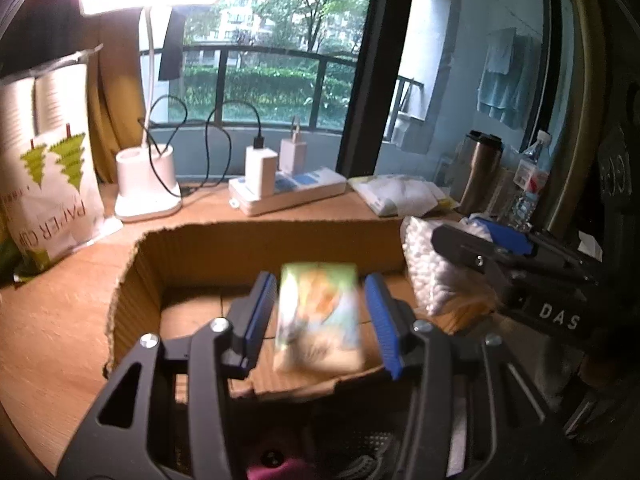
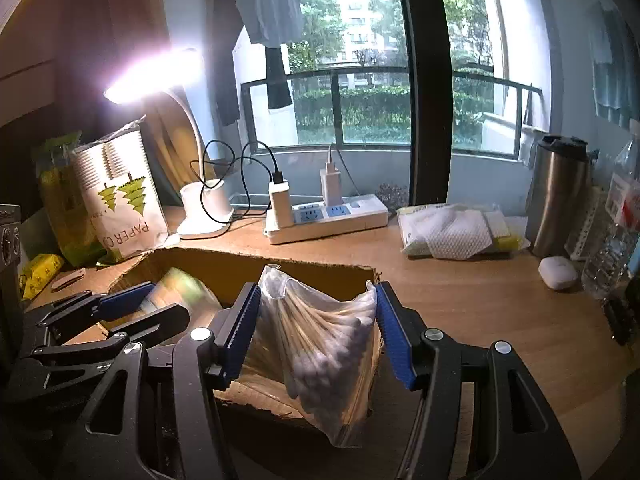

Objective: Organize soft objects
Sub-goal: 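Lower the tissue pack and swab bag into the cardboard box and release both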

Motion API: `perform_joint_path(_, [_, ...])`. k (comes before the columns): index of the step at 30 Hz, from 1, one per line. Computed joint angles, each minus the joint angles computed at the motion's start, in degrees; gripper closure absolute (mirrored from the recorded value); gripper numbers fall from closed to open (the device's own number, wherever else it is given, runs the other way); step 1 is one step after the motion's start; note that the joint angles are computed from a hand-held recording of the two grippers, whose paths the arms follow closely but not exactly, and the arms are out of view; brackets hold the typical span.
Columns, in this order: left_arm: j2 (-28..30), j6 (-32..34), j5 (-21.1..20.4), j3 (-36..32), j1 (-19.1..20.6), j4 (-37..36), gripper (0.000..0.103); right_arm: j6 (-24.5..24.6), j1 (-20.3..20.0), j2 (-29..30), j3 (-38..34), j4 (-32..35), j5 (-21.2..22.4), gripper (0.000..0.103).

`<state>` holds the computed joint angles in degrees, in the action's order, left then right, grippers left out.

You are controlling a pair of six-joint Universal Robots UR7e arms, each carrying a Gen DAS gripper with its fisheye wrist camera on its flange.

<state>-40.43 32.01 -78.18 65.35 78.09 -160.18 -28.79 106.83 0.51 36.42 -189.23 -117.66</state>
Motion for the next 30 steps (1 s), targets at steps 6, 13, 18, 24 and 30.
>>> perform_joint_path(6, [-0.1,-0.5,0.2,0.0,0.0,0.1,0.051,-0.4,0.0,1.1,-1.7,1.1,-0.9,0.040])
perform_joint_path(13, [-1.1,-0.6,-0.3,1.3,0.1,-1.2,0.050,-0.4,0.1,0.6,-0.7,1.1,-0.1,0.036])
perform_joint_path(18, [-2.5,0.3,-0.3,3.3,-0.2,-3.3,0.050,-1.1,0.3,0.5,-0.5,0.0,-0.4,0.032])
perform_joint_path(24, [-4.4,0.6,-0.1,6.1,-0.3,-5.1,0.050,-2.1,1.0,-0.9,3.1,-3.4,-0.3,0.032])
perform_joint_path(30, [-6.7,0.8,-1.2,9.1,-0.1,-6.5,0.023,-2.6,1.9,-2.6,7.5,-5.9,-0.2,0.032])
